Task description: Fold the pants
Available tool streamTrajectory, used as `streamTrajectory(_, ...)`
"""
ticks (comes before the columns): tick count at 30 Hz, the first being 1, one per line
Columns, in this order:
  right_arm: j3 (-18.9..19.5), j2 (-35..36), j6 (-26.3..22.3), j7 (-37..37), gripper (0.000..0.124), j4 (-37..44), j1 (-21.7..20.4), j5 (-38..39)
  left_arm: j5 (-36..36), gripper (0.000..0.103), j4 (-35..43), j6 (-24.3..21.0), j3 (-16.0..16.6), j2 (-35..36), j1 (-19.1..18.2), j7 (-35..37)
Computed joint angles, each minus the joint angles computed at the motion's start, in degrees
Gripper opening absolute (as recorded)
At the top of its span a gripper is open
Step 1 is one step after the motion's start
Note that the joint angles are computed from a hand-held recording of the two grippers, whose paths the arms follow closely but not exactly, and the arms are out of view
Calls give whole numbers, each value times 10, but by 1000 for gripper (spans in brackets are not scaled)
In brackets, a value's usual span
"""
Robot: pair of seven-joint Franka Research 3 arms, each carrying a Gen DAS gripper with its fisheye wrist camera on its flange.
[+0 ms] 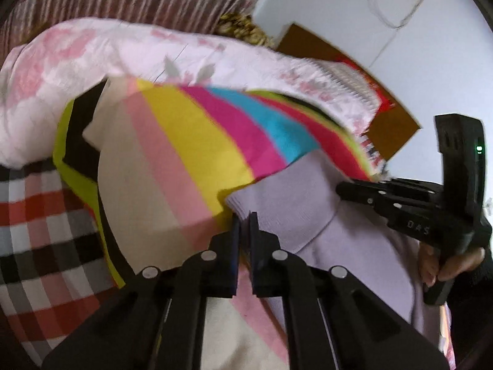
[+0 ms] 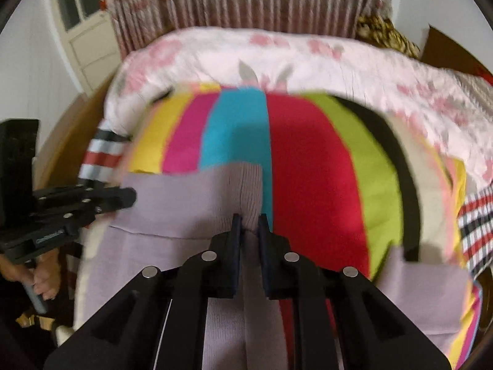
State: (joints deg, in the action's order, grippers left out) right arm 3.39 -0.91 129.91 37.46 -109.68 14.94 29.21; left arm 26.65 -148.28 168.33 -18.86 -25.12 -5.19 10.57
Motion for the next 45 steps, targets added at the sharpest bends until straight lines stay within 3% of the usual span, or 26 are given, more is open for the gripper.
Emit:
streamTrajectory(2,-5,2,-21,39,21,19,-5,0,0,16,4,-32,-15,-11,3,-18)
streamTrajectory(3,-8,-2,-30,49,30,24,-9,5,4,30,10,-64,-23,-20,6,-28)
streamTrajectory(5,-21,-26,-33,33,34,22,-22,42,19,56,26,-151,-47,-49,12,-62)
streamTrajectory(6,-27,-39,-23,25,36,16,-28,50,29,68,23,-161,-47,-68,8,-75)
streamTrajectory(9,-42,-68,8,43,40,-3,-50,29,59,86,-5,-115,-41,-126,-9,-94)
streamTrajectory(11,-50,-78,2,61,41,-17,-64,6,62,90,-13,-70,-31,-134,-28,-80)
streamTrajectory(15,-41,-105,0,76,41,-69,-68,-50,32,92,-8,9,-8,-89,-72,-24)
streamTrajectory(20,-16,-113,41,118,41,-109,-55,-111,-19,92,6,9,-8,-46,-109,18)
streamTrajectory(22,-12,-97,40,153,59,-99,-54,-130,-28,92,1,8,-13,-48,-111,24)
streamTrajectory(25,-20,-78,32,187,64,-84,-51,-116,-33,92,-8,-15,-24,-65,-113,31)
streamTrajectory(26,-18,-78,52,194,58,-91,-51,-129,-35,92,-12,-19,-23,-69,-114,32)
streamTrajectory(28,-23,-84,61,191,25,-97,-47,-114,-45,92,-23,-19,-18,-78,-119,32)
streamTrajectory(30,-29,-96,74,182,4,-104,-47,-98,-54,92,-36,-21,-16,-93,-124,29)
streamTrajectory(33,-56,-142,77,129,4,-118,-32,13,-61,92,-51,-14,-11,-112,-121,28)
streamTrajectory(38,-59,-196,36,43,4,-108,10,99,-70,92,-79,48,-22,-134,-81,-6)
streamTrajectory(42,-15,-177,12,47,4,-107,23,45,-90,92,-95,75,-29,-143,-58,-46)
streamTrajectory(45,10,-138,-27,75,9,-111,27,-26,-103,92,-105,69,-6,-141,-78,-44)
